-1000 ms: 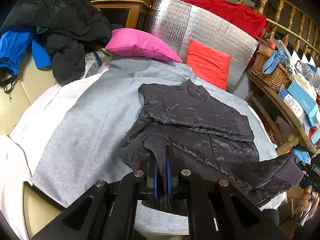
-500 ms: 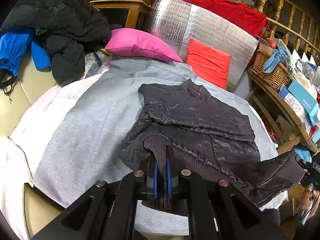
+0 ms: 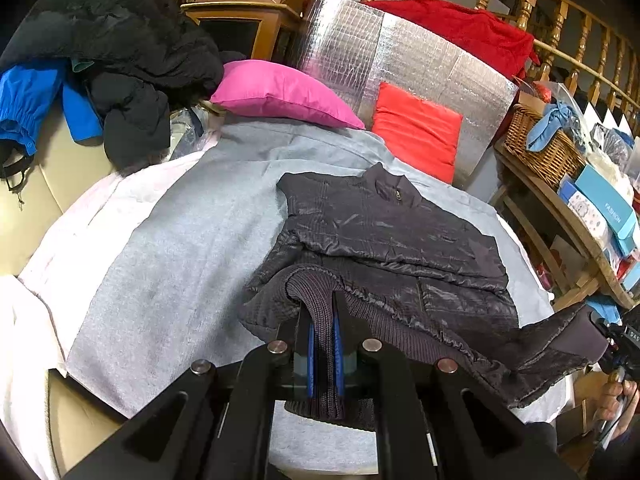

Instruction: Fold large clothes

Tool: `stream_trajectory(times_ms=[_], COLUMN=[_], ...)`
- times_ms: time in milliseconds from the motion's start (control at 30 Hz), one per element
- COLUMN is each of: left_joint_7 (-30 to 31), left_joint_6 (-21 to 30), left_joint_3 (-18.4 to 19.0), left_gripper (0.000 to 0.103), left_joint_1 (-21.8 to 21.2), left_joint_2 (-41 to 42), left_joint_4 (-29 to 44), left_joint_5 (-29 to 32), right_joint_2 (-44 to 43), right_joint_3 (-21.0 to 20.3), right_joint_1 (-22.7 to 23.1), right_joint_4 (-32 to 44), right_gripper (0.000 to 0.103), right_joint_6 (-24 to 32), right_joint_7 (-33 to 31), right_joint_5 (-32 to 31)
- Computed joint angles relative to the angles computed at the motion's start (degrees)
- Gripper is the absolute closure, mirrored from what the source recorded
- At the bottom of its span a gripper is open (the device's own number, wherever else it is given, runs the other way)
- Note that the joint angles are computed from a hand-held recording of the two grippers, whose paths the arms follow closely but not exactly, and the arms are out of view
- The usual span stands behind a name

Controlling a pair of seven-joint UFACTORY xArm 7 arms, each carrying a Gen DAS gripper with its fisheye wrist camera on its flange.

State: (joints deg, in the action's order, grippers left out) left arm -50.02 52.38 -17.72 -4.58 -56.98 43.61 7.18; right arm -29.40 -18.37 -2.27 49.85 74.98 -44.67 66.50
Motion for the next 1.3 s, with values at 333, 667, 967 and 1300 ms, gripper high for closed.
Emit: stream_trajectory(times_ms=[333, 667, 967, 1300], left_joint_7=[1.0, 1.4, -0.2, -2.1], left_joint_6=[-1.8, -6.2, -9.1, -8.9], left_joint_3=[0.3, 0.9, 1.1, 1.5], left_gripper=[0.095, 0.095, 0.095, 0.095], left_joint_1=[1.3, 4.4, 6.4, 7.3], left_joint_2=[4.2, 10.9, 16.1, 20.9], left_joint_4=[3.7, 9.5, 13.2, 16.6], left_joint_5=[1.4, 4.2, 6.3, 8.8], right_joint_2=[1.6, 5.4, 10.4, 16.3], right_joint_3=[0.2, 1.6, 4.2, 7.4], right_joint_1=[0.1, 0.9, 1.2, 0.6], right_joint_4=[1.9, 6.6, 12.6, 20.0], right_gripper=[0.089, 0.089, 0.089, 0.089], right_joint_6=[-0.8, -3.4, -7.6, -10.7], right_joint_7=[-0.3, -0.1, 1.4, 3.3], right_joint_5=[1.6, 7.0, 10.9, 10.5])
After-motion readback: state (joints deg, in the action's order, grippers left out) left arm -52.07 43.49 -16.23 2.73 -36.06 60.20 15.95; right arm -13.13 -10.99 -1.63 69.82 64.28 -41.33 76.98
